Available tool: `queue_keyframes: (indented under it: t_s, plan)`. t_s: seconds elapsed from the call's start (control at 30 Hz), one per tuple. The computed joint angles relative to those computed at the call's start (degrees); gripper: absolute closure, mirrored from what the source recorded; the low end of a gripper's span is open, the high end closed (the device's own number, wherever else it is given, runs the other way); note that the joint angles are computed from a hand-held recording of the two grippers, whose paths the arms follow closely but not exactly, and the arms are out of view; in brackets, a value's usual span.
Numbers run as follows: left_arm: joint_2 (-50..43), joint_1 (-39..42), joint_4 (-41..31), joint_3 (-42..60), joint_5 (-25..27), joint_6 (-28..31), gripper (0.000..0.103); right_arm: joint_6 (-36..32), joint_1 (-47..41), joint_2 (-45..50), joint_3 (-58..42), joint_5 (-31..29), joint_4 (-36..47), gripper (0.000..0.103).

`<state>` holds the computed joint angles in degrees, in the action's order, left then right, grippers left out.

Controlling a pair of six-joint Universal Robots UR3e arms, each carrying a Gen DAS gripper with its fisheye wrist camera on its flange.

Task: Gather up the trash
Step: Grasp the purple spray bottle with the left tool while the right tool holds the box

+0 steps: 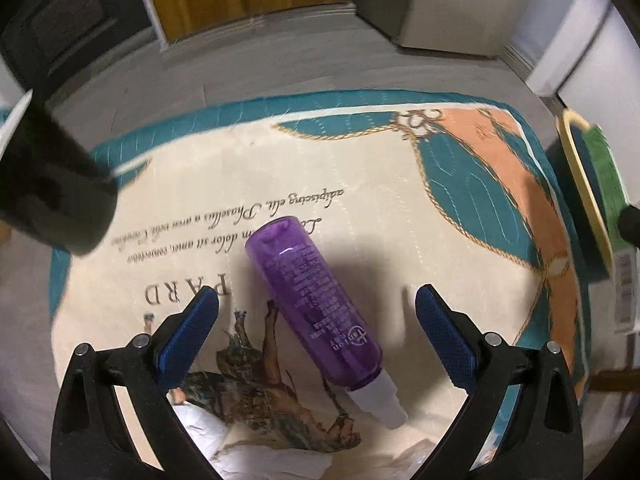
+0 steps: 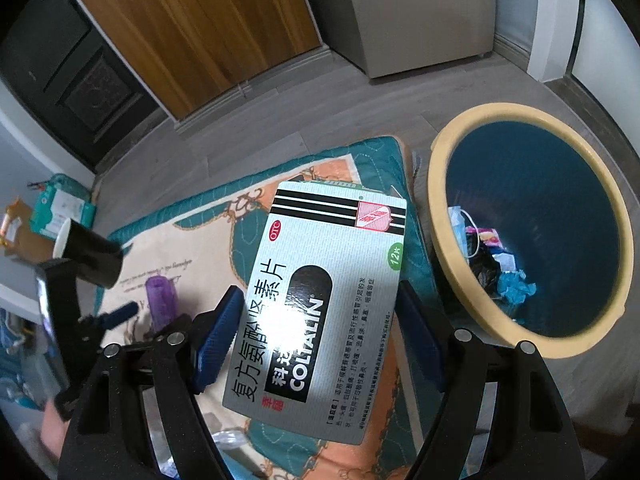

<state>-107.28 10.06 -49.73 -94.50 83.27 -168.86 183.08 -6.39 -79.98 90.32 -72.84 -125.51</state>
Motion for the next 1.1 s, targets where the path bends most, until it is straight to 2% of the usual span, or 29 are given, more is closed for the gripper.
queue_keyframes:
  t_s: [0.17,0.2,0.27,0.33,0.4,0.47,0.57,0.9,1.1]
  plan:
    - [-0.1,0.0,-0.4,0.4,0.4,-1.0,0.007,-0.7,-1.4,-1.3,0.1,1.8,0.2,0.026]
    - [-0.4,0.0,-0.8,0.8,0.4,-1.0,0.01,-0.8,-1.7,-1.6,0.1,2.1,0.2,0.026]
    - [-0.8,0.0,-2.6,1.7,0.1,-0.6,0.02,-0.6,-2.0,-1.7,0.1,2.4,0.2,0.026]
    - [-1.4,0.1,-3.8,2.8,0.0,0.2,0.039,-0.5,-2.4,-2.0,0.1,2.6,0.2,0.026]
    - [-1.5,0.0,-4.1,2.9,0.1,1.2,0.05,-0.5,-2.6,-2.1,0.3,2.6,0.1,0.026]
    - [-1.2,0.0,-3.9,2.8,0.1,1.8,0.055,-0.5,-2.7,-2.3,0.5,2.6,-0.1,0.026]
    - [-0.5,-0.4,-3.3,2.3,0.3,1.9,0.067,-0.4,-2.6,-2.5,0.7,2.5,-0.4,0.026]
    - [2.7,-1.1,-2.2,3.3,-2.5,2.1,0.07,-0.1,-3.5,-2.9,0.9,3.3,-0.6,0.026]
    - [4.5,-3.3,0.5,5.2,-3.7,3.3,0.071,0.6,-7.5,-4.9,0.9,5.7,0.0,0.026]
